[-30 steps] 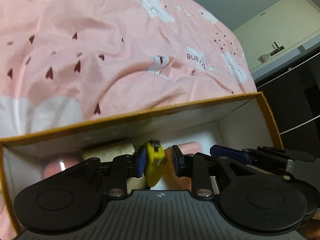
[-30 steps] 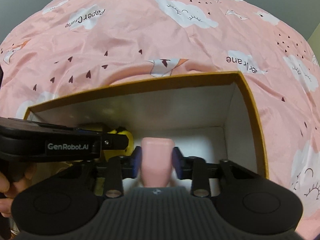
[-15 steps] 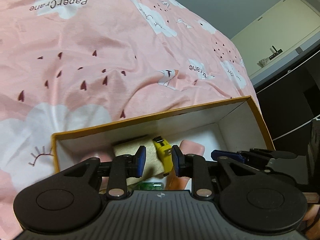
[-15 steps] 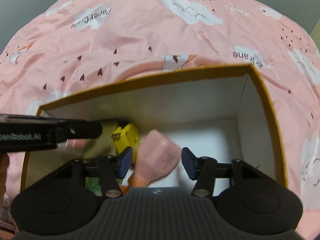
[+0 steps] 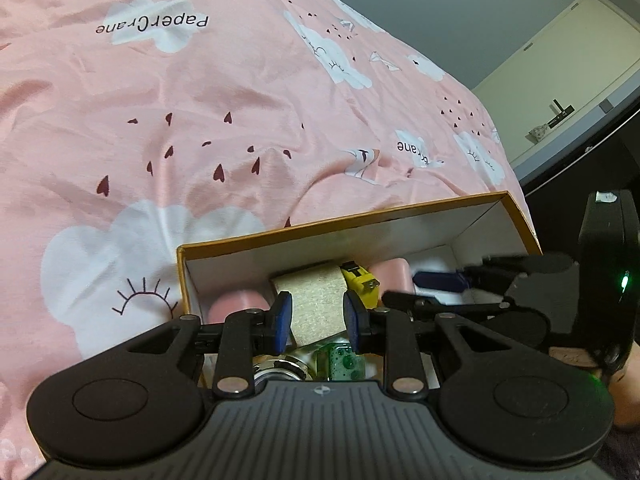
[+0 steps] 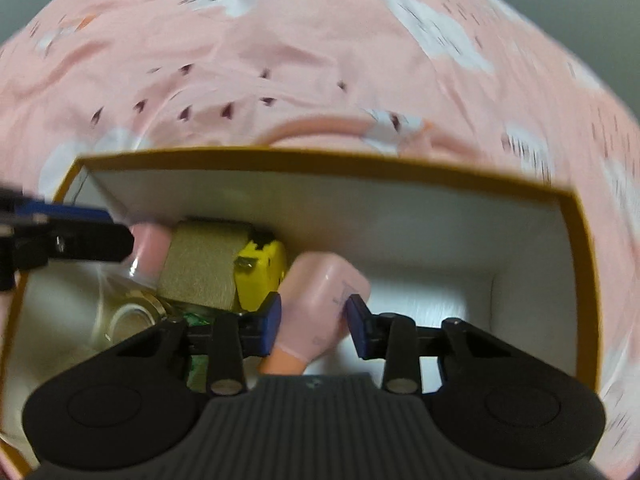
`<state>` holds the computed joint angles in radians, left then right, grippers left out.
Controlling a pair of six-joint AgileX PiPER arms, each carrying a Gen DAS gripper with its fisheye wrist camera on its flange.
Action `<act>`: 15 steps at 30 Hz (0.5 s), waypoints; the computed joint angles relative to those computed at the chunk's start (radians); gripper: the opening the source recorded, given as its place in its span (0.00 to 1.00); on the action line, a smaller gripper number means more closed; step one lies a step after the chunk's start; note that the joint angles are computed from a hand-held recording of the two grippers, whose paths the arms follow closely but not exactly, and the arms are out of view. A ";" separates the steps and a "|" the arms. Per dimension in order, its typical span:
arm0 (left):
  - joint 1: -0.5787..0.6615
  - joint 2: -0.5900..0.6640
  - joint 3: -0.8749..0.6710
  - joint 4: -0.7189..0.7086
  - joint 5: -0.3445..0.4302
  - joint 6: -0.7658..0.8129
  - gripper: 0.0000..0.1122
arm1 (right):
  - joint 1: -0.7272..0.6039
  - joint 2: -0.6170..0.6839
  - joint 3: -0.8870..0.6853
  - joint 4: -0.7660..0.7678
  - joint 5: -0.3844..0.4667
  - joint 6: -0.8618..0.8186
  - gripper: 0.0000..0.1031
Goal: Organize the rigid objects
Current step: 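Carry both items into the orange box and open both tools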
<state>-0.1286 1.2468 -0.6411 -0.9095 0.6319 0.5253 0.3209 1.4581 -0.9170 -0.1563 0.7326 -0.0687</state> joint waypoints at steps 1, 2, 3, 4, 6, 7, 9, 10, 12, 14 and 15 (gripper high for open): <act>0.002 -0.005 0.003 0.002 0.002 0.002 0.27 | 0.021 -0.006 0.015 -0.038 -0.030 -0.016 0.29; 0.005 -0.010 0.007 0.005 0.004 0.002 0.27 | 0.038 -0.009 0.025 -0.069 -0.048 -0.034 0.28; 0.006 -0.013 0.008 0.008 0.004 0.000 0.27 | 0.049 -0.005 0.026 -0.089 -0.050 -0.047 0.28; 0.008 -0.018 0.011 0.011 0.006 -0.002 0.27 | 0.061 -0.001 0.027 -0.110 -0.052 -0.052 0.27; 0.016 -0.027 0.017 0.015 0.013 -0.002 0.27 | 0.069 0.004 0.031 -0.132 -0.069 -0.077 0.26; 0.022 -0.033 0.020 0.018 0.019 -0.001 0.27 | 0.074 0.003 0.039 -0.146 -0.083 -0.092 0.25; 0.033 -0.049 0.027 0.027 0.031 0.001 0.27 | 0.085 -0.010 0.062 -0.175 -0.106 -0.119 0.24; 0.040 -0.061 0.032 0.032 0.038 0.002 0.27 | 0.088 -0.012 0.062 -0.182 -0.105 -0.122 0.24; 0.059 -0.084 0.042 0.037 0.057 0.010 0.27 | 0.098 -0.020 0.058 -0.192 -0.082 -0.090 0.24; 0.077 -0.107 0.049 0.044 0.077 0.010 0.27 | 0.106 -0.030 0.060 -0.203 -0.067 -0.068 0.24; 0.085 -0.117 0.053 0.047 0.087 0.012 0.27 | 0.112 -0.037 0.065 -0.211 -0.060 -0.057 0.25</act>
<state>-0.0434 1.1295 -0.5884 -0.8623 0.7185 0.5370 0.4327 1.4207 -0.8524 -0.3674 0.6723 -0.1260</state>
